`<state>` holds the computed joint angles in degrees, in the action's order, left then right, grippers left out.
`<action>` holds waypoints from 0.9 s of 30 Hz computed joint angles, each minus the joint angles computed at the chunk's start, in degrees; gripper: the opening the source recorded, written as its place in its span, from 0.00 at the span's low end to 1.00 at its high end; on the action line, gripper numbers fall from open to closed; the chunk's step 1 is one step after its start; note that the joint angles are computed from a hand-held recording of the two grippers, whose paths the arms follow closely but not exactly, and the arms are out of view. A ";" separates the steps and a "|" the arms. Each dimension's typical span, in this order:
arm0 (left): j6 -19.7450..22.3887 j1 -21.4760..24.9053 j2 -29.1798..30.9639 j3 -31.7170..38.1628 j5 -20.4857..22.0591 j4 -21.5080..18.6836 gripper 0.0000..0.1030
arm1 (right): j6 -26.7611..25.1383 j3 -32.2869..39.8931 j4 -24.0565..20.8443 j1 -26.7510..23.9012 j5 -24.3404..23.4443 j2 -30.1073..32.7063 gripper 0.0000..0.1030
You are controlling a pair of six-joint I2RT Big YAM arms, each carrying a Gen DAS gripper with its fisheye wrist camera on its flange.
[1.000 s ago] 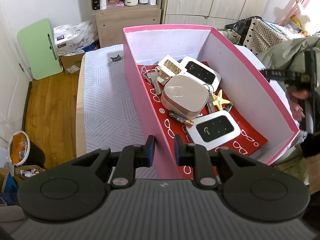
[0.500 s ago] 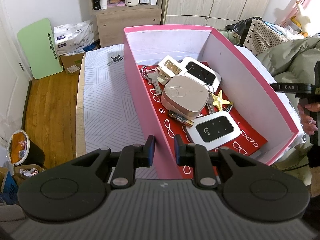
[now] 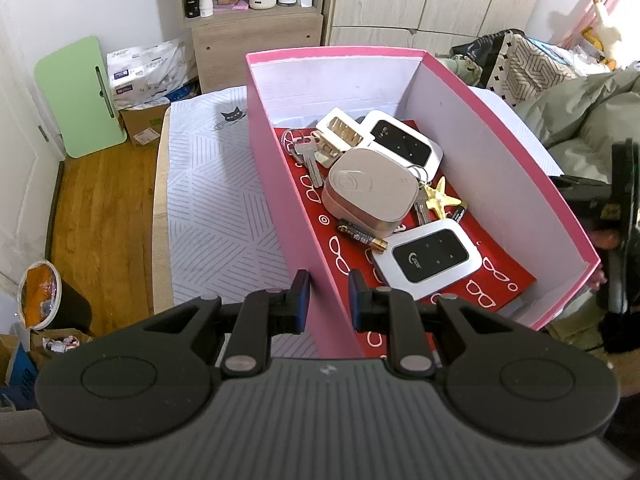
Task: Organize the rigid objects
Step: 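Carry the black device into the pink box and release it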
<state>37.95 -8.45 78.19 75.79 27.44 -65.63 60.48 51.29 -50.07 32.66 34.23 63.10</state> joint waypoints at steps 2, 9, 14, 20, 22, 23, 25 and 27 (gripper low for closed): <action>-0.18 0.13 -0.04 -0.12 0.26 -0.01 0.18 | -0.87 -0.16 0.62 0.48 1.16 -0.01 0.66; 0.71 0.39 0.01 -0.04 0.45 -0.30 0.18 | 3.26 -2.63 1.90 1.05 1.01 -5.61 0.66; 0.85 0.12 -0.04 -0.18 0.18 0.21 0.18 | 3.26 -2.12 4.19 2.20 0.84 -10.09 0.66; 1.07 -0.05 0.05 -0.05 0.09 0.02 0.18 | -10.77 5.25 5.71 4.71 0.15 -11.09 0.66; 1.31 0.16 0.07 -0.08 0.51 -0.11 0.18 | -16.83 8.28 5.91 5.26 -1.01 -9.15 0.66; 1.31 0.36 0.09 -0.04 0.81 -0.25 0.19 | -19.94 9.97 5.68 5.45 -1.29 -7.62 0.66; 1.10 0.73 0.30 0.10 1.65 -0.57 0.19 | -24.80 12.68 5.15 5.29 -1.62 -4.62 0.66; 0.75 0.90 0.23 -0.06 2.08 -0.41 0.19 | -29.20 15.17 4.59 4.75 -1.68 -1.38 0.66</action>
